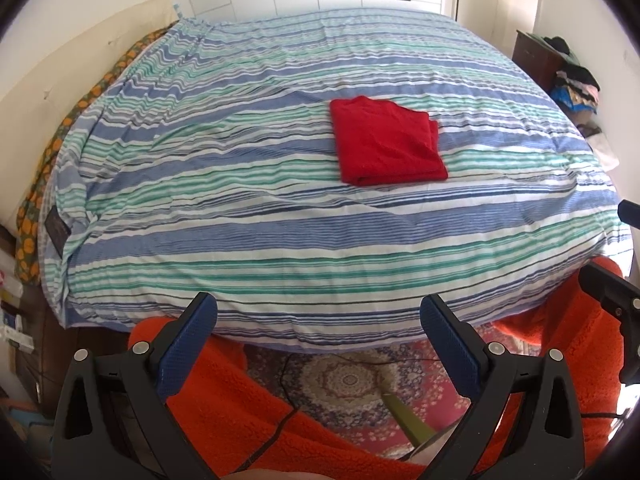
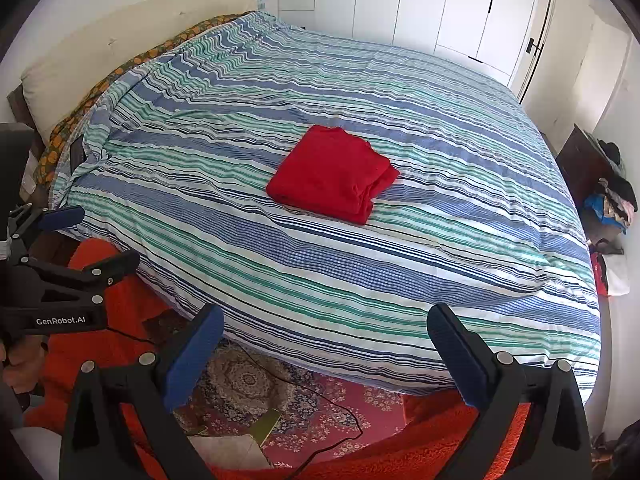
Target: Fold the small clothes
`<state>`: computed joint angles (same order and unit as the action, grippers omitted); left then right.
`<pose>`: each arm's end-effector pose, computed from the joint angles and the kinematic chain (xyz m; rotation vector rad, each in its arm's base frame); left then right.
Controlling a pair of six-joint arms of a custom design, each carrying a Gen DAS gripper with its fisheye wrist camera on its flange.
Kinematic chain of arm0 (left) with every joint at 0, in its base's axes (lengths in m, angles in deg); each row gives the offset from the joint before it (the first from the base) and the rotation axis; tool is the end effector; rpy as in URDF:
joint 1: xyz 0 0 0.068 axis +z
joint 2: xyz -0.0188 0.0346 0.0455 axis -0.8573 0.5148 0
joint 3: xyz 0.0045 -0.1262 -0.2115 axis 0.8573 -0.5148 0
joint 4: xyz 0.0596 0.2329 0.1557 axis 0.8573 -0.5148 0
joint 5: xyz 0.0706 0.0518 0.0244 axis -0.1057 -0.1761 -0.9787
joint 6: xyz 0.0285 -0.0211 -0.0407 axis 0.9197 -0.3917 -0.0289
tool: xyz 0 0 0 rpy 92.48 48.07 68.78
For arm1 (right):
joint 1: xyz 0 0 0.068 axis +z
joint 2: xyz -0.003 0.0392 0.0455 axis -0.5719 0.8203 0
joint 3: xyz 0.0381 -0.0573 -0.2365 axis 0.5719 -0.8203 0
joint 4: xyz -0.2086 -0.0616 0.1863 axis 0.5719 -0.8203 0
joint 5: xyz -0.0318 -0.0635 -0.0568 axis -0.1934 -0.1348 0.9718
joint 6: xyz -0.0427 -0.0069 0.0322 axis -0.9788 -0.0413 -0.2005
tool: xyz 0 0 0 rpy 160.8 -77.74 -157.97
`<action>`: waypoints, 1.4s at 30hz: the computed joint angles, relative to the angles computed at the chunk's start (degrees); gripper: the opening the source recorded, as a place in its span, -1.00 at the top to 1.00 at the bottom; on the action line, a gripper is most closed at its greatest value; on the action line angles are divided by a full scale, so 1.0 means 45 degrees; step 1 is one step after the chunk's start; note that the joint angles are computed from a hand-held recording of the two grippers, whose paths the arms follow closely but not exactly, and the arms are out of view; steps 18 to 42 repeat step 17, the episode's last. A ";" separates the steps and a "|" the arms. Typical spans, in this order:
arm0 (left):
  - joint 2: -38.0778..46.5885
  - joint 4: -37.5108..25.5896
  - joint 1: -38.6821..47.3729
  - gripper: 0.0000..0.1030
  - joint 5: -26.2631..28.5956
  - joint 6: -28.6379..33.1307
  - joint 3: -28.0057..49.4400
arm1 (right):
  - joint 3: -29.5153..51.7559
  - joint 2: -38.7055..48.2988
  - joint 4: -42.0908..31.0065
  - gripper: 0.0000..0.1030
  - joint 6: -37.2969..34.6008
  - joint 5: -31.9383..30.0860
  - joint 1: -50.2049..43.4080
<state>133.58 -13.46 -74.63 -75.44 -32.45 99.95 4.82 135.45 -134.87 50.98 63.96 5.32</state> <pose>0.2630 -0.0776 0.2443 0.8572 2.4475 -0.1114 0.1370 0.0909 0.2194 0.4205 2.4806 -0.1993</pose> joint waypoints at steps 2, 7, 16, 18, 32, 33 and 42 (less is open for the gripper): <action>0.0037 -0.0020 -0.0018 -0.97 0.0006 -0.0006 0.0022 | -0.0004 -0.0005 0.0015 -0.96 -0.0018 -0.0015 -0.0005; 0.0048 -0.0012 -0.0040 -0.97 -0.0031 0.0016 0.0019 | -0.0019 -0.0009 0.0051 -0.96 -0.0070 -0.0042 -0.0049; -0.0150 0.0095 0.0012 -0.97 0.0064 0.0028 -0.0120 | -0.0092 -0.0034 0.0139 -0.96 -0.0151 -0.0060 -0.0102; -0.0199 0.0137 0.0027 -0.97 0.0074 0.0063 -0.0158 | -0.0087 -0.0041 0.0153 -0.96 -0.0138 -0.0068 -0.0094; -0.0199 0.0137 0.0027 -0.97 0.0074 0.0063 -0.0158 | -0.0087 -0.0041 0.0153 -0.96 -0.0138 -0.0068 -0.0094; -0.0199 0.0137 0.0027 -0.97 0.0074 0.0063 -0.0158 | -0.0087 -0.0041 0.0153 -0.96 -0.0138 -0.0068 -0.0094; -0.0199 0.0137 0.0027 -0.97 0.0074 0.0063 -0.0158 | -0.0087 -0.0041 0.0153 -0.96 -0.0138 -0.0068 -0.0094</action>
